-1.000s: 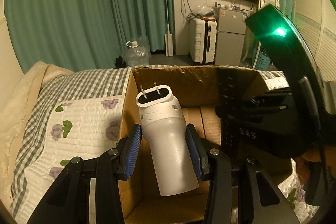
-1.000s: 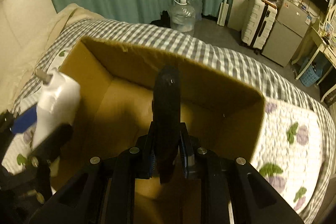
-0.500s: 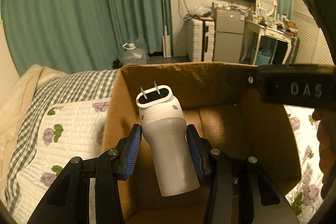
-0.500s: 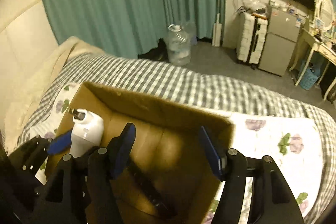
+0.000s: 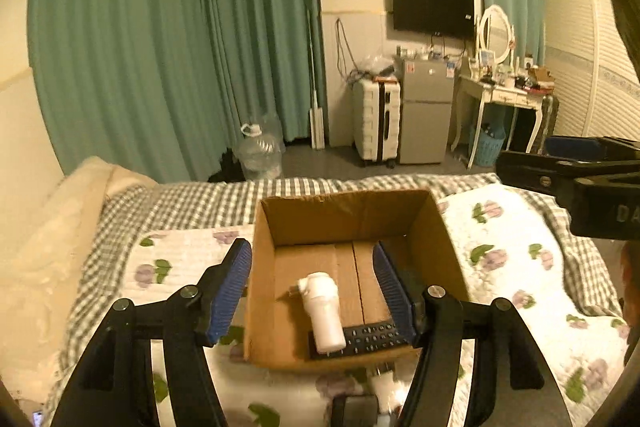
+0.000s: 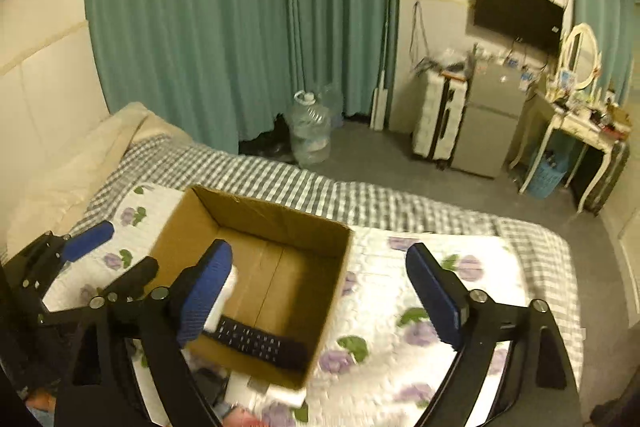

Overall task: Organize rigid objects
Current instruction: 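Move both grippers back toward the remaining items, then grasp the white-and-red bottle with left gripper while right grasps pink card case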

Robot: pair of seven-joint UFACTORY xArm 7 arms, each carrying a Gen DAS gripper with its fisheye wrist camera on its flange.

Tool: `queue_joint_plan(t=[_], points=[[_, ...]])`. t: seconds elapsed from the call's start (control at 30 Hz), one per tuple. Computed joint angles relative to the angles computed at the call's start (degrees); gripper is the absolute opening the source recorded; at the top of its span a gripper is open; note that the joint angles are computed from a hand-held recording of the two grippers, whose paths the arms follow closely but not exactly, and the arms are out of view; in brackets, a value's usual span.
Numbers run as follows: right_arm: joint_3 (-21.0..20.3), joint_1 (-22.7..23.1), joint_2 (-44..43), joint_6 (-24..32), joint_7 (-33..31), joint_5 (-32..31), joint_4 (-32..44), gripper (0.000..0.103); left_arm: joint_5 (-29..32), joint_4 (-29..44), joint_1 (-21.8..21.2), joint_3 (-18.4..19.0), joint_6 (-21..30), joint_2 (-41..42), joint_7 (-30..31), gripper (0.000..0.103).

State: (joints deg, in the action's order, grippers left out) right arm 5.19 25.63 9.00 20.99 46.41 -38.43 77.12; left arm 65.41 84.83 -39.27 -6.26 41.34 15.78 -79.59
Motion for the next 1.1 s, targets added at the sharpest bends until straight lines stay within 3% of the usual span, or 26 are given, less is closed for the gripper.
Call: queue_joint_plan(t=[0.1,0.27,0.43,0.53,0.63,0.83,0.93,1.07,1.1], points=[[1.2,0.7,-7.8,2.8,5.0,-5.7,-5.8,0.094,-0.9,-4.5,-0.2,-1.3,0.9,-4.6,-0.9,0.067],[6.3,-1.4,-16.6,4.3,11.6,-9.3,-14.9,0.095,-1.7,-10.4,0.0,-4.9,2.4,-7.8,-3.4,0.067],[12.9,-4.8,-21.0,5.2,20.3,-16.0,-23.3,0.095,-2.0,-15.8,0.3,-6.6,-1.0,-7.9,-6.5,0.067],[13.5,-6.0,-20.5,0.6,23.2,-14.6,-27.4,0.095,-1.8,-17.3,0.4,-6.3,-3.3,-5.7,-8.3,0.067],[14.7,-8.1,-18.0,-1.5,29.7,-18.3,-29.2,0.095,-2.9,-18.4,0.5,-5.3,-6.7,-3.5,-8.9,0.067],[11.8,-5.0,-12.1,-0.4,30.4,-19.3,-28.6,0.095,-5.4,-18.3,-0.8,-3.4,-10.1,1.3,-6.8,0.067],[9.9,-3.6,-9.9,-1.6,30.4,-18.8,-28.1,0.095,-5.9,-18.5,-1.2,-2.0,-14.3,2.5,-6.2,0.067],[8.3,-1.9,-8.5,-1.1,28.9,-17.6,-27.3,0.095,-7.7,-17.2,-2.6,-1.0,-14.4,4.3,-2.5,0.063],[8.0,-1.6,-8.3,-1.1,28.8,-17.5,-27.2,0.095,-8.1,-17.4,-2.7,-0.8,-15.4,4.4,-1.7,0.049]])
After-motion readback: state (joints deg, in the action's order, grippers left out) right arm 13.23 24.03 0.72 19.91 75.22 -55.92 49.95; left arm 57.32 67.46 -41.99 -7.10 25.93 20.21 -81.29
